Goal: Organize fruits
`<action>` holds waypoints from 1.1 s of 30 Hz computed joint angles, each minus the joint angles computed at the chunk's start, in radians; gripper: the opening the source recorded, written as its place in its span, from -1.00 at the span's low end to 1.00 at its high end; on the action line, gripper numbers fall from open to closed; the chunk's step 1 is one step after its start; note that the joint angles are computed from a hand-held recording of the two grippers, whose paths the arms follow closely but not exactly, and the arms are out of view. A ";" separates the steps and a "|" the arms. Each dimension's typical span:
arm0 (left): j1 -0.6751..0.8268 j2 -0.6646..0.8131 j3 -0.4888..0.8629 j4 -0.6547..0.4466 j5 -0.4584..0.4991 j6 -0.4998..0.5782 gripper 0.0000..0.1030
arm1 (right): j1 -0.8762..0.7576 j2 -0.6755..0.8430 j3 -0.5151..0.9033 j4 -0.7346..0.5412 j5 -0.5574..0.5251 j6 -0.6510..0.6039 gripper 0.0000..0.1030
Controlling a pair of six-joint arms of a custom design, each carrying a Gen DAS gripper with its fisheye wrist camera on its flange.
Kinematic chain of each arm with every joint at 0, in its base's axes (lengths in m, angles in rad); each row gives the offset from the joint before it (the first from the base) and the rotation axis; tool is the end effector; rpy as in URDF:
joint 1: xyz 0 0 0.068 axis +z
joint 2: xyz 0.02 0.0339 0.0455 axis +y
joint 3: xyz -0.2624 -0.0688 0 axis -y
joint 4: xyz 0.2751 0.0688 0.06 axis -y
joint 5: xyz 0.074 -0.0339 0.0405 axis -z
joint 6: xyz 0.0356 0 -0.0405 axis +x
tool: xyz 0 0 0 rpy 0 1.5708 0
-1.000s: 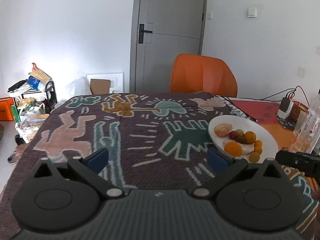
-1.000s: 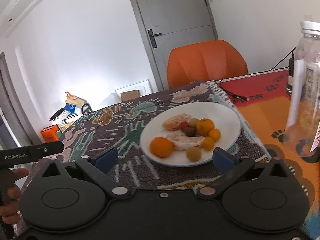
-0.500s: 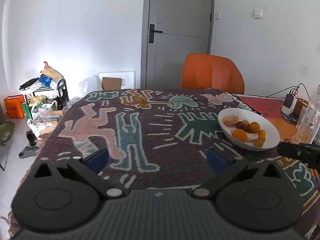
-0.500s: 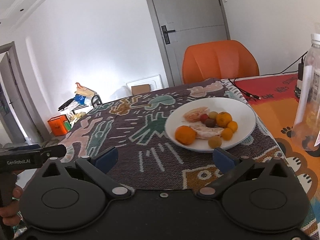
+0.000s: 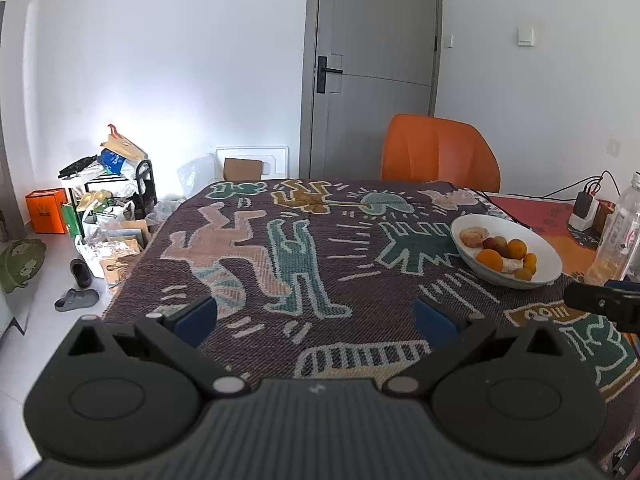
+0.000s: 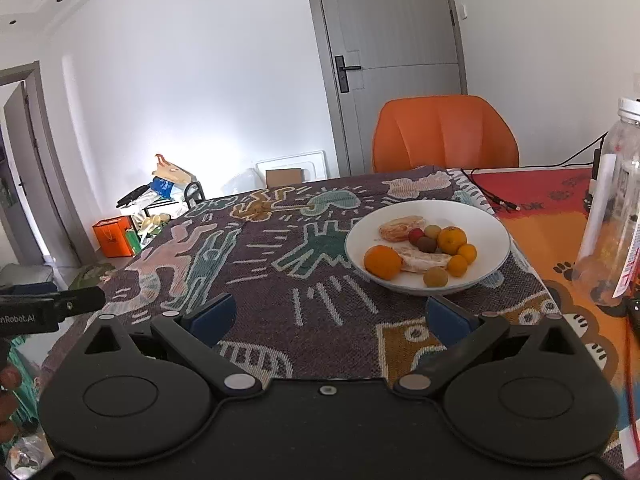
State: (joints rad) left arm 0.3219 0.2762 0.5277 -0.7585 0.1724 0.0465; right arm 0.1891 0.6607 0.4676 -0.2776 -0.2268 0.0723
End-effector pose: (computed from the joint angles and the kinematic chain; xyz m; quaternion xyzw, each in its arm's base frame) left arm 0.1105 0.0304 0.2587 -0.0746 0.8565 0.0196 0.5103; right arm 0.1863 0.0438 0.2313 -0.1085 0.8421 0.1633 0.5024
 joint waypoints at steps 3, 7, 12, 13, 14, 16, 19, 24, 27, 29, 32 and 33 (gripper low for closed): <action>0.043 -0.023 0.000 -0.027 0.035 0.011 1.00 | 0.006 -0.030 -0.010 -0.023 0.006 -0.006 1.00; 0.083 -0.056 -0.007 -0.058 0.057 0.035 1.00 | 0.016 -0.062 -0.020 -0.041 0.023 -0.013 1.00; 0.100 -0.065 -0.009 -0.072 0.065 0.051 1.00 | 0.026 -0.076 -0.022 -0.046 0.029 -0.013 1.00; 0.106 -0.066 -0.008 -0.074 0.070 0.055 1.00 | 0.028 -0.078 -0.022 -0.046 0.031 -0.012 1.00; 0.106 -0.065 -0.007 -0.074 0.072 0.055 1.00 | 0.031 -0.079 -0.023 -0.045 0.031 -0.011 1.00; 0.110 -0.064 -0.005 -0.077 0.079 0.060 1.00 | 0.033 -0.082 -0.023 -0.046 0.034 -0.011 1.00; 0.113 -0.066 -0.006 -0.079 0.082 0.061 1.00 | 0.036 -0.085 -0.024 -0.050 0.036 -0.010 1.00; 0.116 -0.067 -0.005 -0.082 0.084 0.063 1.00 | 0.036 -0.083 -0.022 -0.049 0.038 -0.007 1.00; 0.117 -0.067 -0.006 -0.082 0.083 0.059 1.00 | 0.038 -0.082 -0.021 -0.052 0.038 -0.007 1.00; 0.120 -0.069 -0.006 -0.084 0.086 0.062 1.00 | 0.036 -0.083 -0.023 -0.050 0.035 -0.007 1.00; 0.131 -0.073 -0.007 -0.086 0.095 0.067 1.00 | 0.037 -0.088 -0.027 -0.042 0.040 -0.002 1.00; 0.137 -0.072 -0.007 -0.087 0.100 0.070 1.00 | 0.036 -0.087 -0.027 -0.041 0.040 0.000 1.00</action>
State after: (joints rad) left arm 0.4589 0.2041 0.5210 -0.8456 0.2729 0.1165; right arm 0.2256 0.5739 0.4409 -0.3191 -0.1866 0.0724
